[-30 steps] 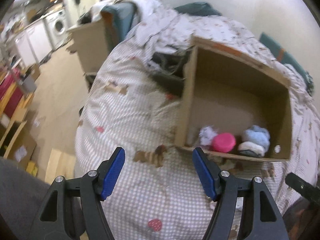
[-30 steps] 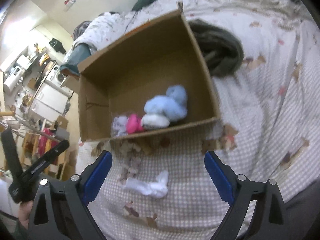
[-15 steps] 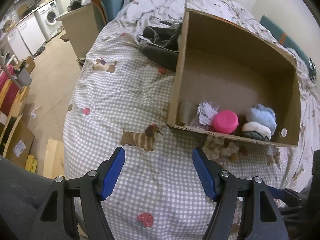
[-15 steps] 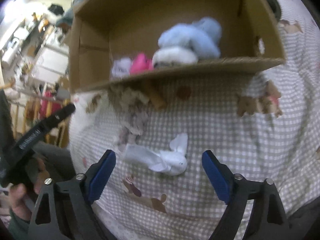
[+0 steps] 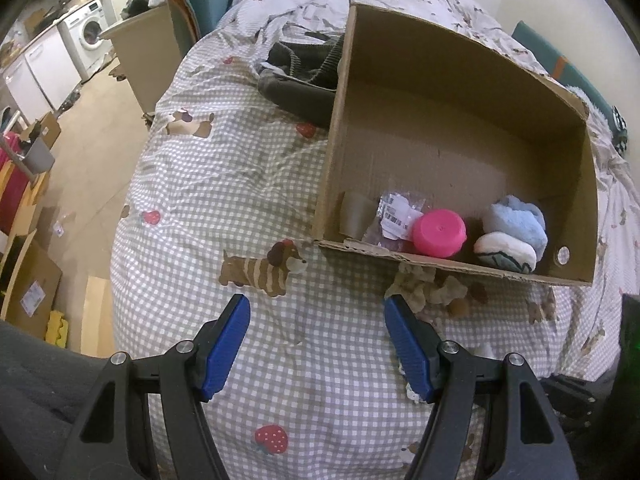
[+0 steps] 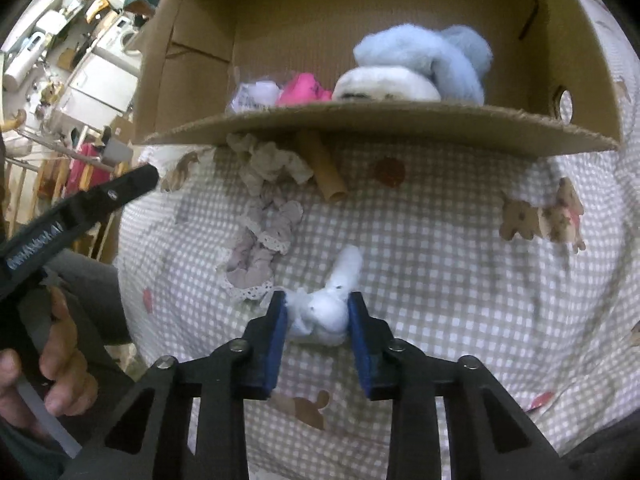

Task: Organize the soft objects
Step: 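Grasp the white cloth with the right tool while the left tool grasps the lace scrunchie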

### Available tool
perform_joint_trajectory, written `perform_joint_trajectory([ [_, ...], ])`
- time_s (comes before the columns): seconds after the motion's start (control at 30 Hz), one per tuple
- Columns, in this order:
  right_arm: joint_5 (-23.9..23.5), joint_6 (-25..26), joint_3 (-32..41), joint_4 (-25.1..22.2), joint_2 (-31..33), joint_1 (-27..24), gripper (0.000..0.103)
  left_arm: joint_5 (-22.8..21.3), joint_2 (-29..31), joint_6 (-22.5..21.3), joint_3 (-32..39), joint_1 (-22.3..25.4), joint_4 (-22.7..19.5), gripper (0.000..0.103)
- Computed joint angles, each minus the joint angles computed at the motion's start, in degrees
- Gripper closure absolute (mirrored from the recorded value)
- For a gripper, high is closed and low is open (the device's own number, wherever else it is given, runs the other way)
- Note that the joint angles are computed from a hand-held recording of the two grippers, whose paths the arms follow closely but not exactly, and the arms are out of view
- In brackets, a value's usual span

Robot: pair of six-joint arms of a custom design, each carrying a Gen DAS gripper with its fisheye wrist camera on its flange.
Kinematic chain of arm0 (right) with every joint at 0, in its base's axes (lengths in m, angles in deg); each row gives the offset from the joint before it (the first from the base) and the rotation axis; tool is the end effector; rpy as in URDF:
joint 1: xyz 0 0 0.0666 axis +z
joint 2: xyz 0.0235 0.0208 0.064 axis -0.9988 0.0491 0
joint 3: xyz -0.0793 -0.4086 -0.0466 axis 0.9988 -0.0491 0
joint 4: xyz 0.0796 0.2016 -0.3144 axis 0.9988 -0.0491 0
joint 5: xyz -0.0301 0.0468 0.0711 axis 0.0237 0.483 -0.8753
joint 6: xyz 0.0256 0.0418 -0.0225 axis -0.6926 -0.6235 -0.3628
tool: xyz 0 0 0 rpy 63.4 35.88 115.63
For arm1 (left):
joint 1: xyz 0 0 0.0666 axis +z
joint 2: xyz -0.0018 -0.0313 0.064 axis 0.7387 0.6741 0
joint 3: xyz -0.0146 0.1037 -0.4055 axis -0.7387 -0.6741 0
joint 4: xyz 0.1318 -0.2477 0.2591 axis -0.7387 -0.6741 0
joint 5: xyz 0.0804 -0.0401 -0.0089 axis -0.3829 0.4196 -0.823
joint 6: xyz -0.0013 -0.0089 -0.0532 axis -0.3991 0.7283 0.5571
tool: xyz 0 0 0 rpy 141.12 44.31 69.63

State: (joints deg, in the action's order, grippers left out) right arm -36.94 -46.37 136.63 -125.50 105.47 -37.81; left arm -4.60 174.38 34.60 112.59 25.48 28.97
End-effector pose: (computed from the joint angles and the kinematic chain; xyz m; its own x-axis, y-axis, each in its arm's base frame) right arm 0.3089 0.3551 0.2776 -0.8476 0.5059 -0.1601 0.4164 0.8212 0.3903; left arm 0.4306 -0.1803 0.3245 -0.8086 0.4382 -0.3927 0.5008 0.8629 -0.0682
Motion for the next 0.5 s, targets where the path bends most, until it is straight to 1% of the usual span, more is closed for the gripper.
perform_joint_trajectory([
  [0.1, 2.0, -0.3, -0.5, 0.0, -1.3, 0.3, 0.073, -0.2, -0.1, -0.2, -0.2, 0.0, 0.0, 0.036],
  [0.2, 5.3, -1.6, -1.0, 0.5, -2.8, 0.8, 0.073, -0.3, -0.2, -0.3, -0.3, 0.1, 0.0, 0.036],
  [0.33, 10.8, -4.1, -1.8, -0.2, -5.2, 1.5, 0.073, 1.8, -0.1, -0.7, -0.3, 0.2, -0.8, 0.036],
  [0.4, 12.1, -5.7, -2.2, -0.7, -6.1, 1.5, 0.073, 3.4, 0.4, -2.0, -0.4, -0.3, -2.2, 0.036],
  [0.5, 12.6, -7.5, -3.4, -0.7, -7.0, 1.2, 0.073, 6.2, 1.7, -5.1, -0.3, -1.8, -5.8, 0.036],
])
